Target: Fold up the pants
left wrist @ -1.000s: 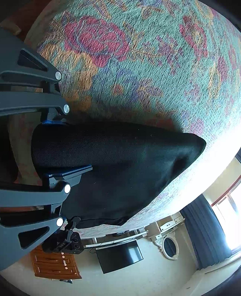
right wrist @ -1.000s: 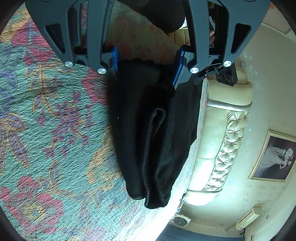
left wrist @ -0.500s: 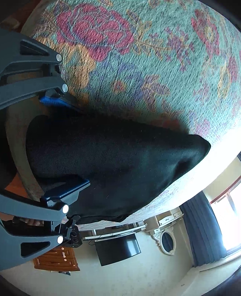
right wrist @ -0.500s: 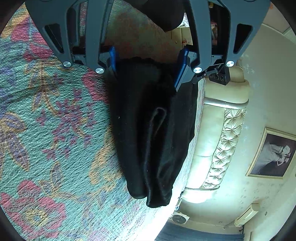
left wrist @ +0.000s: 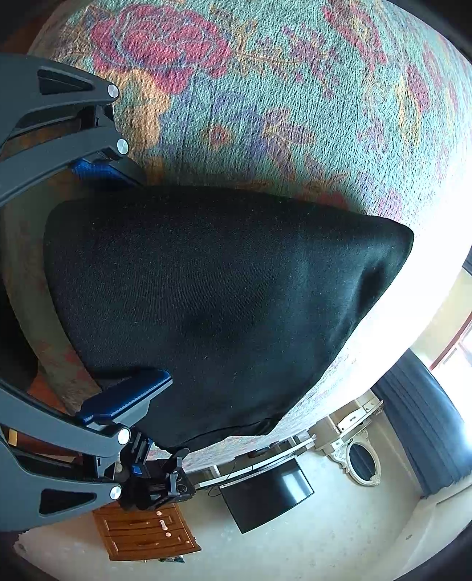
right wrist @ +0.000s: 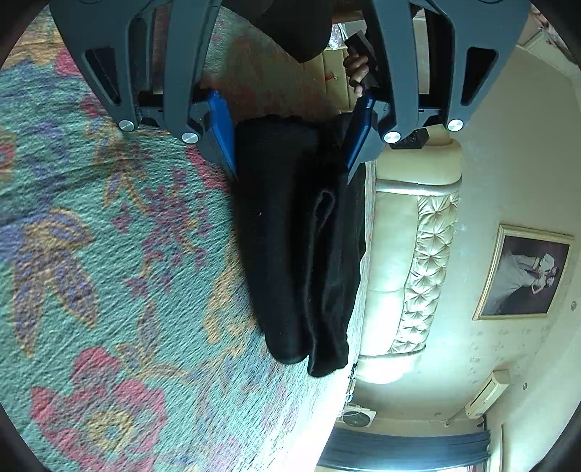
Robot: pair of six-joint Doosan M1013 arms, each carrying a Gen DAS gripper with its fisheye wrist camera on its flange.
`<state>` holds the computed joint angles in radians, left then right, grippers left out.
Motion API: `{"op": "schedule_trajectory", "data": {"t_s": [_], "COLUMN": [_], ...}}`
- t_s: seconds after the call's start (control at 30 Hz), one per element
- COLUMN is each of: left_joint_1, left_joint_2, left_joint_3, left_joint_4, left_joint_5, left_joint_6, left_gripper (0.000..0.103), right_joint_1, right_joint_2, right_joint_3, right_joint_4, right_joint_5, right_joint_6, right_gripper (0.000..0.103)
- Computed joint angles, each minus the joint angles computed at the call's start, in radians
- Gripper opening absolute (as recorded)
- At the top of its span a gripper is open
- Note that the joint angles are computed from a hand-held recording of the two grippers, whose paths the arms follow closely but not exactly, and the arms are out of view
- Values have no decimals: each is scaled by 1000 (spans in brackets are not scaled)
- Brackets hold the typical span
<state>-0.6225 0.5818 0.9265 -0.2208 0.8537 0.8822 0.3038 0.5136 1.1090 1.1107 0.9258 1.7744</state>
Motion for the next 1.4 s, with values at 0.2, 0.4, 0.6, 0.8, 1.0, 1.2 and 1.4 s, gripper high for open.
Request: {"op": "schedule_trajectory", "data": {"t_s": [0.2,0.4,0.6,0.8,1.0,1.2,1.4], "left_joint_1": [-3,-15,-51,-98,-145,-174,-207], "left_joint_2": [16,32,43,41,10,-29,-41], "left_joint_3": [-27,-76,-124,-160,-130,-77,-61], "left_joint_4": [2,63,199,387,575,682,742], "left_joint_5": [20,93,192,304,351,357,376], "left_joint_6": [10,-43,-153,-235,-284,-360,-360], "left_gripper": [87,87,87,87,87,87,87], "right_joint_1": [0,52,94,134,208,243,264], "right_joint_2": [-29,-42,-53,-54,-15,-12,-49], "right_joint_3": [9,-52,-76,-105,-196,-205,-157], "right_joint_4": [-140,-466,-626,-771,-993,-1097,-1174], "right_joint_5": [-18,20,92,152,261,269,230], "right_joint_6": [77,236,292,346,340,361,409], "right_gripper": [59,75,83,84,90,90,90]}}
